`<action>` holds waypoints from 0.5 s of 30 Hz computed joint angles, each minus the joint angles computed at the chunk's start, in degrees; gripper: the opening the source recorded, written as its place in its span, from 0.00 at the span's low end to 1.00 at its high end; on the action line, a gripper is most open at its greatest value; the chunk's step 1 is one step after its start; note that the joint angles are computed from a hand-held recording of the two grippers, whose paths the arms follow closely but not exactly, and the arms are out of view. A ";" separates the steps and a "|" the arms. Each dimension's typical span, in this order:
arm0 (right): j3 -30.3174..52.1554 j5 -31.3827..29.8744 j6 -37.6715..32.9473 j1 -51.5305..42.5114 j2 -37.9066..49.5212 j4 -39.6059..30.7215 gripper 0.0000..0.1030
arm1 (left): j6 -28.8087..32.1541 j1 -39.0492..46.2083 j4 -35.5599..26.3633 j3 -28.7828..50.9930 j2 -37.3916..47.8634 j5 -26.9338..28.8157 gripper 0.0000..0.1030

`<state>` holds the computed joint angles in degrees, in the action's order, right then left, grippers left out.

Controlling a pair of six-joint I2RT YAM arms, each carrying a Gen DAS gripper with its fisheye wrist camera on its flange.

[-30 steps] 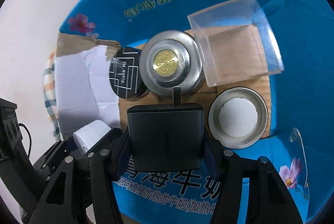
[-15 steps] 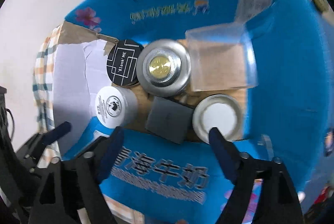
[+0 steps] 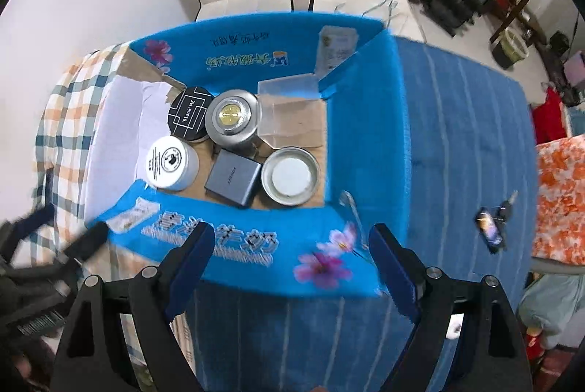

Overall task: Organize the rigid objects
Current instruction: 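Open both tools and lift them away from the blue box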

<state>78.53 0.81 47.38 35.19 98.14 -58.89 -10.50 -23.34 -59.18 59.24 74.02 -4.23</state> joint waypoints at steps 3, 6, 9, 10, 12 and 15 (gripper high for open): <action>0.17 3.47 1.82 2.76 -6.16 -4.09 0.86 | -0.69 -1.71 -2.08 1.81 -4.27 -2.86 1.00; 2.30 8.32 4.80 6.23 -11.48 -8.55 0.86 | -2.96 -4.21 -6.37 5.23 -8.89 -5.47 1.00; 5.55 12.10 7.20 8.77 -15.25 -13.00 0.86 | -4.39 -6.18 -9.50 8.49 -11.09 -6.73 1.00; 6.99 13.17 7.85 9.59 -16.13 -14.67 0.86 | -5.14 -7.36 -10.81 10.11 -11.67 -7.36 1.00; 9.80 14.96 8.69 11.18 -17.36 -17.40 0.86 | -6.31 -9.14 -12.61 12.33 -12.34 -8.14 1.00; 13.93 16.19 9.29 12.93 -18.38 -21.02 0.86 | -8.22 -12.34 -15.12 15.38 -12.43 -9.50 1.00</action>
